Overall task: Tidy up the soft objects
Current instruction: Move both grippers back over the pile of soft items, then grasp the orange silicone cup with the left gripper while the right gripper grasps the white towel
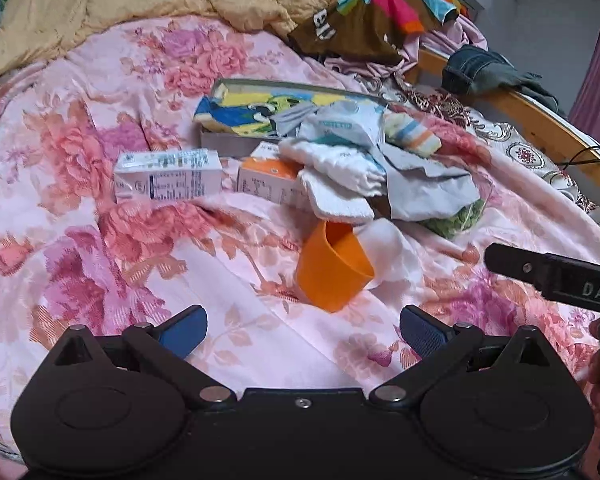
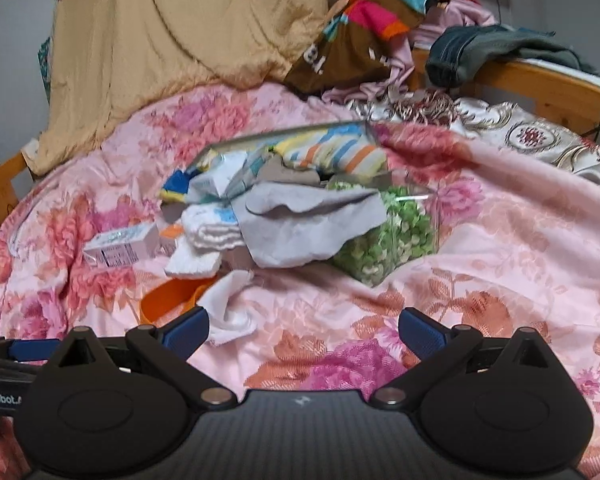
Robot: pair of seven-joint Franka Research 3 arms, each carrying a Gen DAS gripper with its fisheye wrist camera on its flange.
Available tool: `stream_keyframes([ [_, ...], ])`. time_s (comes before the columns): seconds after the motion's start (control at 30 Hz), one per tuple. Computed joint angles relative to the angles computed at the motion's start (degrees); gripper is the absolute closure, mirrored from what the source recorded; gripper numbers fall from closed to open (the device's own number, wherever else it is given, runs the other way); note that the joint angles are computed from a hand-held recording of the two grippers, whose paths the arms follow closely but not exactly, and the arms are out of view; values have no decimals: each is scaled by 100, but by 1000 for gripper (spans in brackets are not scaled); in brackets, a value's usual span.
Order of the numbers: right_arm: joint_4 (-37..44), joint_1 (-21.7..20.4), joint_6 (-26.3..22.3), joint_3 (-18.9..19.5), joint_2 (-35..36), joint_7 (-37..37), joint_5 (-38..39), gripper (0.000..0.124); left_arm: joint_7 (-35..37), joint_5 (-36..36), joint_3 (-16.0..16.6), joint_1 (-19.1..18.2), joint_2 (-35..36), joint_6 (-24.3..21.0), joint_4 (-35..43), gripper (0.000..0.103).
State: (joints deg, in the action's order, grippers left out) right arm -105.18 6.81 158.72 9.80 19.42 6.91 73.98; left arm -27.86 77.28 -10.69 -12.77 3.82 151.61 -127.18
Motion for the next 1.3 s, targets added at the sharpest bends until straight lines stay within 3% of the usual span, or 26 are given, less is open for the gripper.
stream_keyframes([
  [0.23, 289, -22, -74, 21, 239, -46, -539, 21, 148, -283, 61, 77, 84, 277, 6, 1],
  [0.37, 465, -166, -75, 221, 396, -985, -374, 21, 595, -521, 125, 145, 149, 492, 55, 1],
  [0.57, 659, -211, -349, 284, 561, -1691, -489, 21, 1550, -979, 222, 239, 272, 645, 178, 1],
  [0.77, 600, -287, -479, 451, 608, -3397, -194, 21, 2596, -1239, 348, 334, 484, 1054, 342, 1],
  [0.97, 624, -222, -587, 469, 718, -4546, 186, 21, 3490, -801, 502, 216, 767, 1356, 630, 1],
  [1.17, 830, -138, -633, 485, 922, -5155, 553, 21, 3599, -145, 626, 72, 968, 1121, 899, 2],
  [1.3, 980, -108, -725, 453, 1059, -5260, 460, 21, 3910, -142, 616, 100, 1035, 1101, 970, 13],
])
